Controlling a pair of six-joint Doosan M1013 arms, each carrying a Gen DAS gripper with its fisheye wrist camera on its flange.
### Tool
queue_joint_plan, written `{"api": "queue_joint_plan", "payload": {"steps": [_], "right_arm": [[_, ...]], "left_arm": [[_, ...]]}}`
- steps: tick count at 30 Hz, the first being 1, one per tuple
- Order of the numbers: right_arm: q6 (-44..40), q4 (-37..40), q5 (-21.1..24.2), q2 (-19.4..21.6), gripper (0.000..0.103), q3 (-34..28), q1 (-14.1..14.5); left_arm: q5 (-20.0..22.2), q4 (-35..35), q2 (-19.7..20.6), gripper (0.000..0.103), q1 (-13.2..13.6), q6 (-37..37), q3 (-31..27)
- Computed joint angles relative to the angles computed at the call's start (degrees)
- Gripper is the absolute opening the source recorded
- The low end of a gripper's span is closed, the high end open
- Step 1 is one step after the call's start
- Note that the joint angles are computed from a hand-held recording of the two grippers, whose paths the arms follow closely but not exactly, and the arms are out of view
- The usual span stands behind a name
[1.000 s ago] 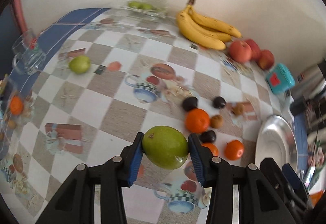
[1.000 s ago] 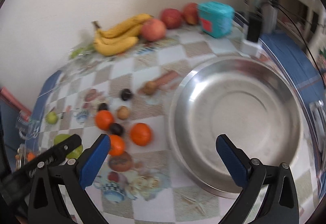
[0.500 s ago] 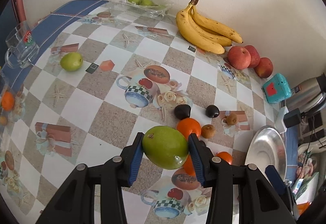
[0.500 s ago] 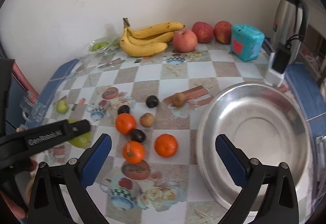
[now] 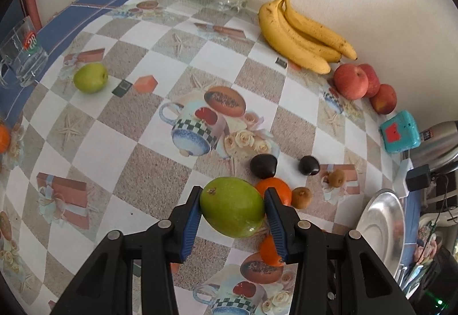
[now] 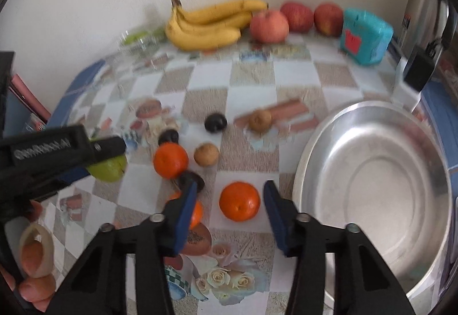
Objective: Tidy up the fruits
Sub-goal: 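Grasp an orange with the right gripper while the left gripper lifts the pear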
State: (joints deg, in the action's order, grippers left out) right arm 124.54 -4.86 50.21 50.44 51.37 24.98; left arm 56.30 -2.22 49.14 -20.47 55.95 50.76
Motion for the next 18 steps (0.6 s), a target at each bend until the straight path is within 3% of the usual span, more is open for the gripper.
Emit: {"api": "queue_joint_plan", "payload": {"steps": [18], "right_arm": [[1.24,-5.02,2.95,1.31,0.035,-1.4,0.48]], "left_arm": [[2.69,0.4,1.12,0.047,0.03,-0.39,-1.1]]}}
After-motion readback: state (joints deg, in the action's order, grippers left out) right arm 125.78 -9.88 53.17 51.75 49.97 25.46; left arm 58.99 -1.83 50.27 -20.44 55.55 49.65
